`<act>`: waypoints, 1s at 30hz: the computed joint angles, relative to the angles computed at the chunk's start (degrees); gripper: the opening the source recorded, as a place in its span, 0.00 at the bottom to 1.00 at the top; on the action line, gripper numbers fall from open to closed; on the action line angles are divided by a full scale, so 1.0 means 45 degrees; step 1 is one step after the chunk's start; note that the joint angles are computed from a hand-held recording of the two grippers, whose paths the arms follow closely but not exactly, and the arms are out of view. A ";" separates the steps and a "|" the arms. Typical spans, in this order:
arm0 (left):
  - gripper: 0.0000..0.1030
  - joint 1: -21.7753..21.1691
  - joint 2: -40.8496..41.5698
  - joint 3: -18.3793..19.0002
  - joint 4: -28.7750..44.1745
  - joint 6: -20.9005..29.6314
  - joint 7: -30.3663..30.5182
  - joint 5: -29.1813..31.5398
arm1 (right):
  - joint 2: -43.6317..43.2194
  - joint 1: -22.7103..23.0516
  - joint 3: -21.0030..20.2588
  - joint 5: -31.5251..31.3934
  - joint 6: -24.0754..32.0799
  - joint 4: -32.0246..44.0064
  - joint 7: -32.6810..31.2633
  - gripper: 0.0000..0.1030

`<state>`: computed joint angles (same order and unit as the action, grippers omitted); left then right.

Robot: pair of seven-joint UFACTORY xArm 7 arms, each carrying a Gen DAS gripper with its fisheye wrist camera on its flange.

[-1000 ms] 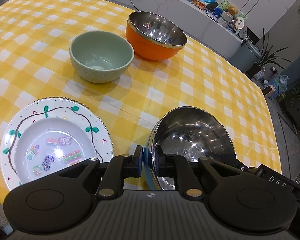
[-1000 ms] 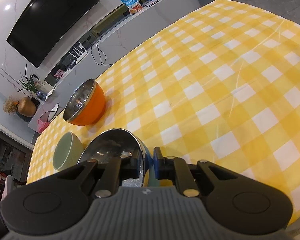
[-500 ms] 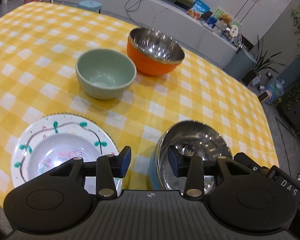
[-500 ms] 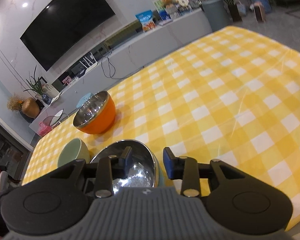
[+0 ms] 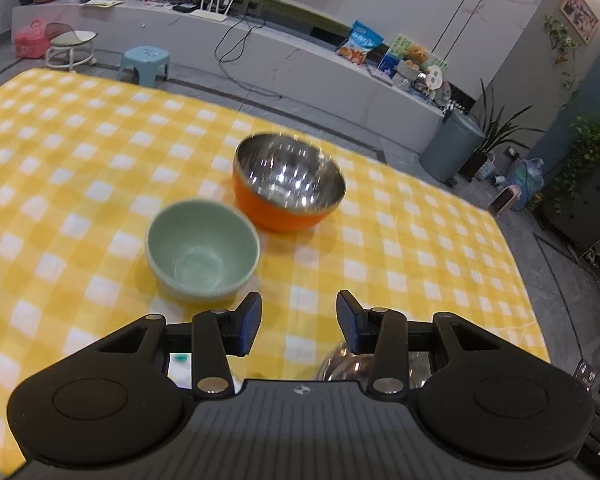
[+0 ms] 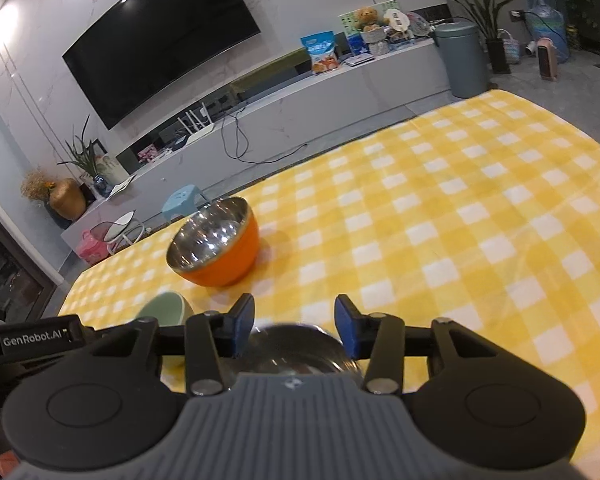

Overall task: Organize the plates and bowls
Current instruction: 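Move both grippers to the rim of the orange steel-lined bowl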

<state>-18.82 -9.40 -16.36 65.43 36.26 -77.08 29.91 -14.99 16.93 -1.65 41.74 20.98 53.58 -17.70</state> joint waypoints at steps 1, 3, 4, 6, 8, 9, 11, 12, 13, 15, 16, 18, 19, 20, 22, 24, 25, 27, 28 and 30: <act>0.46 0.0050 0.0052 0.0077 0.0057 -0.0128 0.0106 0.0027 | 0.0221 0.0008 0.0028 -0.0048 0.0023 0.0260 0.0042 0.43; 0.46 0.0166 0.0282 0.0139 0.0361 -0.0085 0.0222 0.0298 | 0.0693 -0.0065 0.0166 -0.0254 0.0092 0.0828 0.0203 0.43; 0.46 0.0209 0.0423 0.0184 0.0534 -0.0058 0.0306 0.0475 | 0.0931 -0.0116 0.0257 -0.0357 0.0119 0.1106 0.0293 0.43; 0.46 0.0263 0.0657 0.0373 0.0781 -0.0178 0.0512 0.0589 | 0.1419 -0.0244 0.0433 -0.0550 0.0238 0.1676 0.0449 0.43; 0.46 0.0322 0.0870 0.0607 0.0936 -0.0422 0.0689 0.0477 | 0.1955 -0.0394 0.0623 -0.0710 0.0419 0.2301 0.0613 0.43; 0.46 0.0365 0.1028 0.0704 0.1083 -0.0453 0.0724 0.0495 | 0.2222 -0.0475 0.0733 -0.0794 0.0503 0.2600 0.0701 0.43; 0.47 0.0414 0.1322 0.0893 0.1366 -0.0399 0.0911 0.0560 | 0.2756 -0.0630 0.0959 -0.0900 0.0626 0.3161 0.0789 0.43; 0.47 0.0422 0.1495 0.0998 0.1522 -0.0399 0.1088 0.0550 | 0.3034 -0.0711 0.1080 -0.1019 0.0699 0.3449 0.0911 0.43; 0.47 0.0437 0.1669 0.1117 0.1664 -0.0439 0.1254 0.0535 | 0.3342 -0.0789 0.1203 -0.1180 0.0785 0.3773 0.1087 0.43; 0.47 0.0442 0.2023 0.1344 0.1985 -0.0372 0.1636 0.0364 | 0.3926 -0.0946 0.1433 -0.1392 0.1020 0.4391 0.1347 0.43; 0.47 0.0446 0.2199 0.1462 0.2112 -0.0410 0.1821 0.0260 | 0.4227 -0.1017 0.1542 -0.1554 0.1176 0.4724 0.1497 0.43; 0.47 0.0469 0.2541 0.1692 0.2312 -0.0618 0.2288 -0.0079 | 0.4872 -0.1145 0.1735 -0.1958 0.1520 0.5465 0.1827 0.43; 0.47 0.0468 0.2744 0.1790 0.2466 -0.0628 0.2487 -0.0289 | 0.5200 -0.1185 0.1820 -0.2214 0.1672 0.5838 0.2048 0.43; 0.47 0.0461 0.2918 0.1880 0.2581 -0.0660 0.2674 -0.0505 | 0.5510 -0.1219 0.1905 -0.2446 0.1787 0.6166 0.2235 0.43; 0.47 0.0439 0.3305 0.2050 0.2845 -0.0706 0.3022 -0.0922 | 0.6147 -0.1226 0.2025 -0.3007 0.2048 0.6903 0.2784 0.43; 0.47 0.0372 0.3694 0.2203 0.3198 -0.0528 0.3316 -0.1166 | 0.6770 -0.1236 0.2133 -0.3468 0.2381 0.7665 0.3266 0.43; 0.47 0.0342 0.3877 0.2277 0.3370 -0.0466 0.3515 -0.1257 | 0.7070 -0.1201 0.2137 -0.3761 0.2572 0.8043 0.3623 0.43; 0.47 0.0242 0.4183 0.2428 0.3677 -0.0268 0.3710 -0.1329 | 0.7622 -0.1168 0.2188 -0.4206 0.2929 0.8730 0.4167 0.43; 0.47 0.0221 0.4307 0.2482 0.3800 -0.0196 0.3820 -0.1475 | 0.7893 -0.1168 0.2210 -0.4380 0.3128 0.9076 0.4399 0.43; 0.46 0.0259 0.4518 0.2540 0.3949 -0.0169 0.4167 -0.1988 | 0.8330 -0.1141 0.2257 -0.4703 0.3455 0.9597 0.4771 0.43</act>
